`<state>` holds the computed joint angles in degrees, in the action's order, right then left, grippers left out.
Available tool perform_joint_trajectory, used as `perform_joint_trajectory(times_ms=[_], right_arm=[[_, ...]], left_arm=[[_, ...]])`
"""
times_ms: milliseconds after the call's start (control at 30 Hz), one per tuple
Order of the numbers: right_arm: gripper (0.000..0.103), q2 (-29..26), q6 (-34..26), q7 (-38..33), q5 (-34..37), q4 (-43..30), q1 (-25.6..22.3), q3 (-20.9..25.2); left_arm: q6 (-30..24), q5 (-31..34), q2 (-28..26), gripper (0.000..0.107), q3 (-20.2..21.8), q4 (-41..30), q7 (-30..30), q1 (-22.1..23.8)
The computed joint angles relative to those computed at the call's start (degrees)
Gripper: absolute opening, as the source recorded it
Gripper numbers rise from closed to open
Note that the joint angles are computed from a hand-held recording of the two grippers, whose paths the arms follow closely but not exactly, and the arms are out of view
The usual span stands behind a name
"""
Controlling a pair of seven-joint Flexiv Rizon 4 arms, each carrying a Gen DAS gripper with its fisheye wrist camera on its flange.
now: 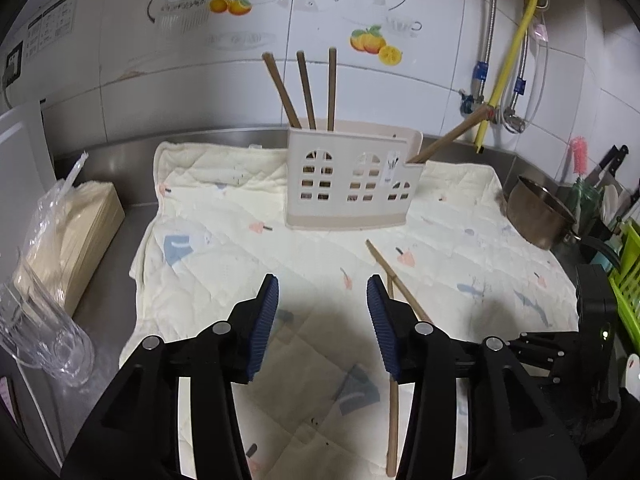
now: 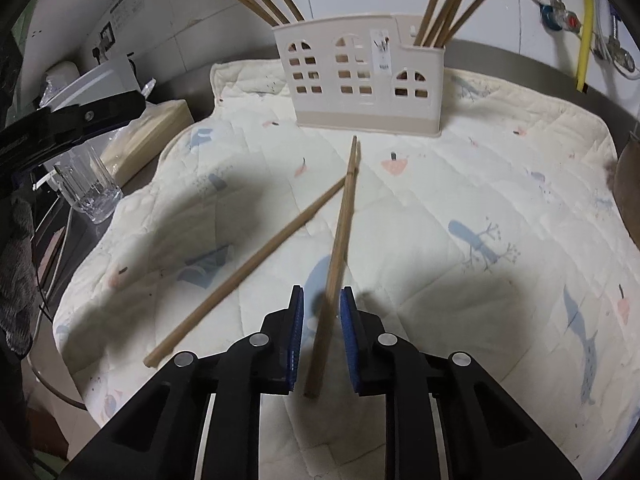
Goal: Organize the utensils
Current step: 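Move both tools back down to the last two chopsticks, then close the right tool on a chopstick while the left tool closes on the other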
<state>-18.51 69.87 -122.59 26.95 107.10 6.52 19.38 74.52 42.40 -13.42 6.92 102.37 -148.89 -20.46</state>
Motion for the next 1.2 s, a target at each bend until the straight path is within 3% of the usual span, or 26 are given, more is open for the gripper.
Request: perform_joint_trajectory(times_ms=[267,600,833,1100,1200], right_arm=[[0.013,-0.69,-0.08,2.35,-1.53,0.48,1.00,-0.78],[0.009,-0.89,4.79,5.26,-6.09,3.06,2.05,-0.97],[0.007,-0.67,5.76,5.52,-6.41,3.06,-0.07,0.78],[0.007,1.96,6.11,-0.10,-0.58,1.36,-3.31,3.06],[0.007,3.27,6.07,-3.16,2.84,0.39,-4.09,3.41]], left_arm=[[0.64,-1.73,-0.51,0.049,-0.11,1.61,-0.03,0.10],[2.10,-4.07,-1.03,0.049,-0.44,4.09,1.69,-0.30],[4.70,-9.52,-2.26,0.049,-1.09,7.04,6.94,-0.39],[7.97,-17.66,-4.92,0.048,-1.88,8.98,15.28,-1.63],[8.99,-21.17,-6.01,0.036,-2.63,9.44,19.21,-1.87]])
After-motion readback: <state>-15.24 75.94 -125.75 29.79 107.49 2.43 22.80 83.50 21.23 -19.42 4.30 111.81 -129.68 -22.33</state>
